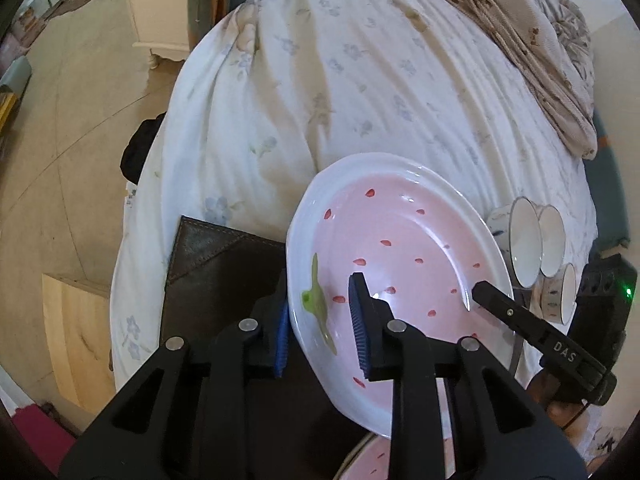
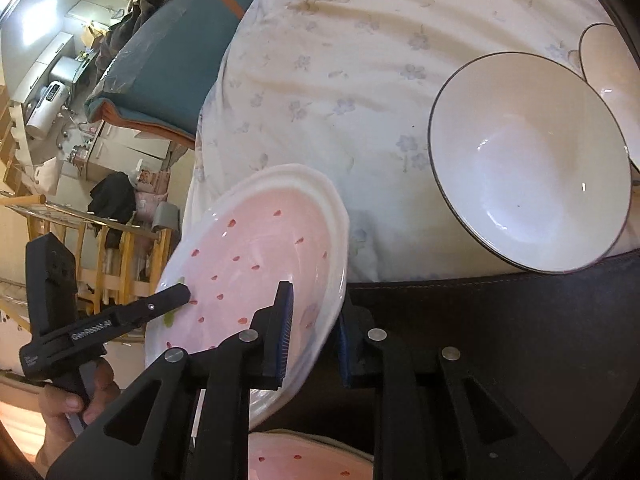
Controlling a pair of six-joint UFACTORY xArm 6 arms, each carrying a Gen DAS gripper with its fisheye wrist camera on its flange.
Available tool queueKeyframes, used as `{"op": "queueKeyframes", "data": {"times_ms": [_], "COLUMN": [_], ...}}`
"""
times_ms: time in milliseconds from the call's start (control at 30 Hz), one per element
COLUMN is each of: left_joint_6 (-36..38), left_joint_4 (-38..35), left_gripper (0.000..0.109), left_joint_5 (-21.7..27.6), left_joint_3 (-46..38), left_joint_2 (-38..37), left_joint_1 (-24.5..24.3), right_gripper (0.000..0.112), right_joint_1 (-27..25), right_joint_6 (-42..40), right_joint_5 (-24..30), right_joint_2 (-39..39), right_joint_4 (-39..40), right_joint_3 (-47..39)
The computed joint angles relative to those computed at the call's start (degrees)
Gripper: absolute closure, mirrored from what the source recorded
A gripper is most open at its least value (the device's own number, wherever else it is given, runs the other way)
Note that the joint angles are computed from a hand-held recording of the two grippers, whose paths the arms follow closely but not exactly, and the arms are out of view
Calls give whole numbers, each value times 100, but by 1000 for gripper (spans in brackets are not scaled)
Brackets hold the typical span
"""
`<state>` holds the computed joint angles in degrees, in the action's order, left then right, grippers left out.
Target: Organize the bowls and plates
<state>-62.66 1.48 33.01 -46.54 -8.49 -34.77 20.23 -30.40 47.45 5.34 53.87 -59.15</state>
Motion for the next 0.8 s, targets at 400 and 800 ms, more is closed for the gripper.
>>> {"op": "queueKeyframes", "data": {"times_ms": [400, 800], "left_joint_6": [-318, -519], "left_joint_4": [459, 830], "left_gripper": [86, 86], "left_joint_5": [386, 858], "left_joint_3": [-242, -569], "left_joint_2": [-186, -212], "left_joint_1": [-458, -1207], "right_gripper": [90, 90], "right_joint_1": [-29, -302], "right_joint_6": [211, 427], "right_joint_5": [-65, 35], "right_joint_2": [-750, -2213], "right_joint_4": [-255, -626], "right_joint_3": [505, 1527]}}
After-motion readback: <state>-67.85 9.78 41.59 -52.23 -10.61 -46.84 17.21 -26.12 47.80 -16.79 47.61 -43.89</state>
